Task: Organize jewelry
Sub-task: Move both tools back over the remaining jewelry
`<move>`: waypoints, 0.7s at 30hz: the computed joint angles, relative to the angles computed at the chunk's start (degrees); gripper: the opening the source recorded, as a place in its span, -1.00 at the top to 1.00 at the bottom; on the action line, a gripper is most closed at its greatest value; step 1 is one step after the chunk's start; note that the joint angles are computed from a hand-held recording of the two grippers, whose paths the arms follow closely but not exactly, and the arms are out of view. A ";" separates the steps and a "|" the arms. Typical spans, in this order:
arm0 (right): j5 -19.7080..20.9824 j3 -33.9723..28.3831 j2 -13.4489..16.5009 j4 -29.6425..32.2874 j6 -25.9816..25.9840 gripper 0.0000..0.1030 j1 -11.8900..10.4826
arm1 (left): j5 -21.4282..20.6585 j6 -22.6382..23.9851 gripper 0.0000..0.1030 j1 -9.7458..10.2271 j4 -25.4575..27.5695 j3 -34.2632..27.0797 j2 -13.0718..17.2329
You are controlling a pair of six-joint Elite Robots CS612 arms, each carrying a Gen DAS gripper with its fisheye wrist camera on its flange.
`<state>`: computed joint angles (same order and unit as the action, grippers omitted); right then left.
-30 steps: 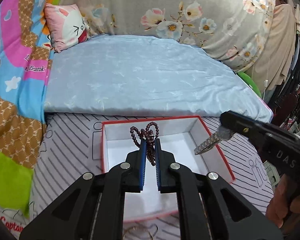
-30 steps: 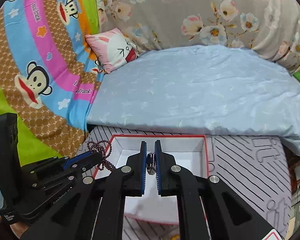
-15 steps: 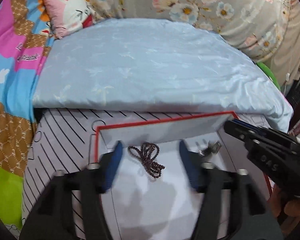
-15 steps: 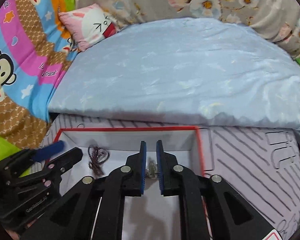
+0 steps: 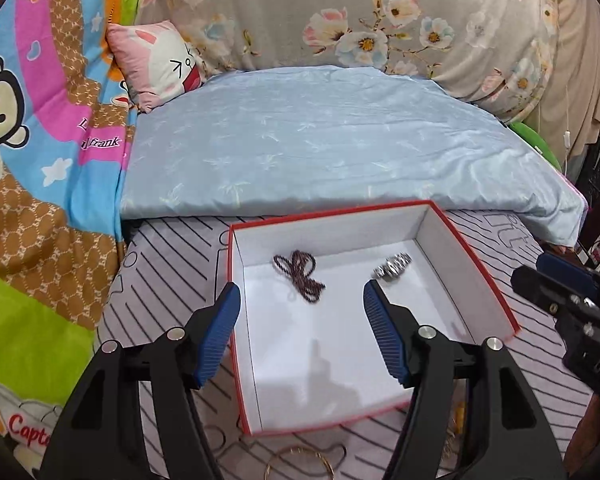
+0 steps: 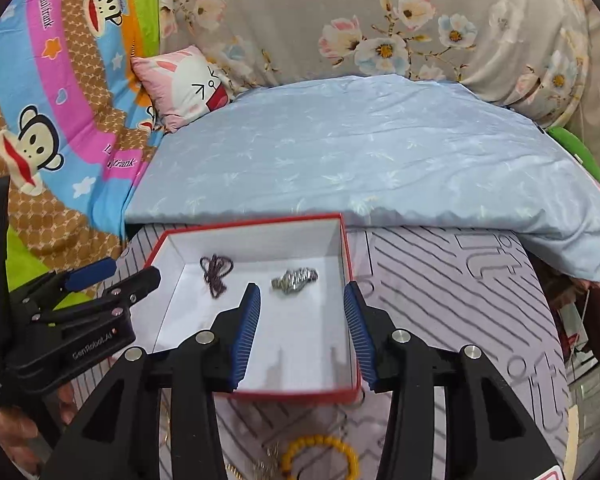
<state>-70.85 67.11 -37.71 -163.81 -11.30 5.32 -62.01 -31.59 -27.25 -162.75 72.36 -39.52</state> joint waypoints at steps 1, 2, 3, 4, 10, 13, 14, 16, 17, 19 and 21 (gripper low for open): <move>0.05 1.22 -0.58 -0.48 -0.05 0.14 -0.10 | 0.37 -0.34 -0.20 -0.32 -0.13 0.77 -0.45; 0.13 2.57 -1.23 -1.03 0.06 0.13 -0.23 | 0.49 -0.58 -0.20 -0.55 -0.31 1.45 -0.84; 0.31 4.13 -1.98 -1.48 0.32 0.11 -0.40 | 0.57 -1.06 -0.20 -0.88 -0.45 2.47 -1.42; 0.51 5.22 -2.49 -1.75 0.30 0.11 -0.53 | 0.72 -1.63 -0.20 -1.14 -0.43 3.18 -1.80; 0.27 11.35 -5.34 -4.08 0.12 0.10 -0.87 | 2.18 -4.31 -0.20 -2.53 0.18 7.26 -3.89; 0.27 13.57 -6.33 -4.45 0.09 0.09 -0.99 | 1.87 -5.65 -0.20 -2.91 0.31 8.86 -4.65; 0.45 14.24 -6.63 -4.43 0.09 0.09 -1.05 | 1.94 -6.14 -0.20 -3.06 0.38 9.32 -4.83; 0.41 15.50 -7.15 -4.90 0.11 0.09 -1.18 | 1.94 -7.12 -0.20 -3.35 0.82 10.25 -5.23; 0.40 16.08 -7.40 -5.06 0.09 0.09 -1.28 | 2.01 -7.46 -0.20 -3.47 0.86 10.68 -5.42; 0.33 17.09 -7.86 -5.26 0.35 0.10 -1.45 | 1.92 -8.34 -0.20 -3.75 1.05 11.77 -5.86; 0.30 18.05 -8.27 -5.44 0.57 0.10 -1.69 | 1.40 -9.27 -0.21 -3.87 1.10 12.81 -6.30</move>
<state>-70.55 85.16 -45.97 -169.25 -10.73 3.64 -60.61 -40.86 -31.12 -161.65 85.17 -45.81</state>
